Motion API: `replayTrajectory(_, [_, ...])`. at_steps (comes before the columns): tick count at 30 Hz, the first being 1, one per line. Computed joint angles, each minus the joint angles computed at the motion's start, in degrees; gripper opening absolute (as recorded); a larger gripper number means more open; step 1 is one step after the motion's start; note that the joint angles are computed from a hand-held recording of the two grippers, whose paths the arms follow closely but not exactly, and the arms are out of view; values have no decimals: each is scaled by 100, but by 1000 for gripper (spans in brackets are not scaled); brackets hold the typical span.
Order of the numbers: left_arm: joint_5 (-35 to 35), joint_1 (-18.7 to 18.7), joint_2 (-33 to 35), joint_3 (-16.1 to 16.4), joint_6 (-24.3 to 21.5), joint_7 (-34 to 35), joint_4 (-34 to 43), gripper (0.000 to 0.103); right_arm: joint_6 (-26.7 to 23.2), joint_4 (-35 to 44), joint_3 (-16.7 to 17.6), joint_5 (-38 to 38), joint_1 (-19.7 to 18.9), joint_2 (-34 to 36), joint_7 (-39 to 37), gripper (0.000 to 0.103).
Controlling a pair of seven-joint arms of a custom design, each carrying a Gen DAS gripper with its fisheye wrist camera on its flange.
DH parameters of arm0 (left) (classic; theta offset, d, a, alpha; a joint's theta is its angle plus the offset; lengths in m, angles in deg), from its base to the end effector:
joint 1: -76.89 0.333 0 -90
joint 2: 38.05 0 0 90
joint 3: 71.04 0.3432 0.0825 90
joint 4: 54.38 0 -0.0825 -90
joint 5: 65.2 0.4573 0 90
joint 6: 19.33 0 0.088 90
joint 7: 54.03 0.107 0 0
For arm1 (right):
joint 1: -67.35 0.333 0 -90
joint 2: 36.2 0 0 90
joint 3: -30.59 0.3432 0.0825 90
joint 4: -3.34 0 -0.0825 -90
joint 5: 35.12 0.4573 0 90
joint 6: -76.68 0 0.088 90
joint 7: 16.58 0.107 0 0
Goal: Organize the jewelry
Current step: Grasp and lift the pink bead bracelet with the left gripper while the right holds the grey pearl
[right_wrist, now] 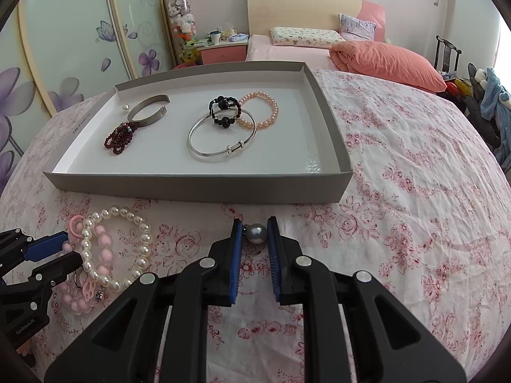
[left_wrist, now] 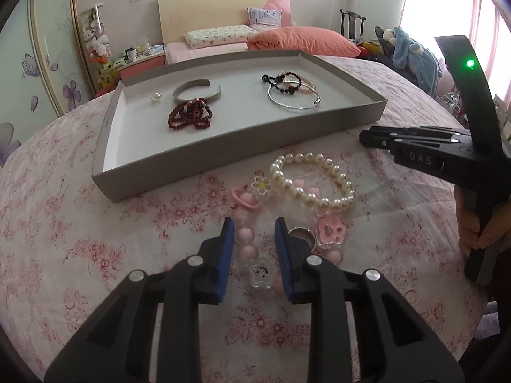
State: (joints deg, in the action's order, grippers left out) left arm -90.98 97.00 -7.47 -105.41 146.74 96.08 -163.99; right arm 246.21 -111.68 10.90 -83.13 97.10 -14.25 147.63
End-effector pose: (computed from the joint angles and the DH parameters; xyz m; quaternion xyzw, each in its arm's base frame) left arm 0.7193 -0.1207 0.2790 -0.3816 0.8627 -0.3066 0.1273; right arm 0.6710 0.1812 0.2927 -0.5691 0.7479 -0.2507 0.2322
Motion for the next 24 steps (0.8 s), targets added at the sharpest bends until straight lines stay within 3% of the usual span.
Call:
replayTrajectory(7, [106,10,23,-11,8,-23,11,26,3,10,-9,26,14,12,-12,17])
replayTrajectory(10, [168,-72,16,70,112,-131,6,15,-2,10,-18,29,24,11,-16,17])
replayTrajectory(17, [311,-88,48,76,94,-292,61,13,13,3,-30,43,32,10,-20,17])
replayTrajectory(21, [49,334,115,-399,156,-40,52,13,49,5,-41,73,37,20,-26,17])
replayTrajectory(24, [-304,863,185,-1000,187,387,14,13,50,1,-56,95,52,17,-47,17])
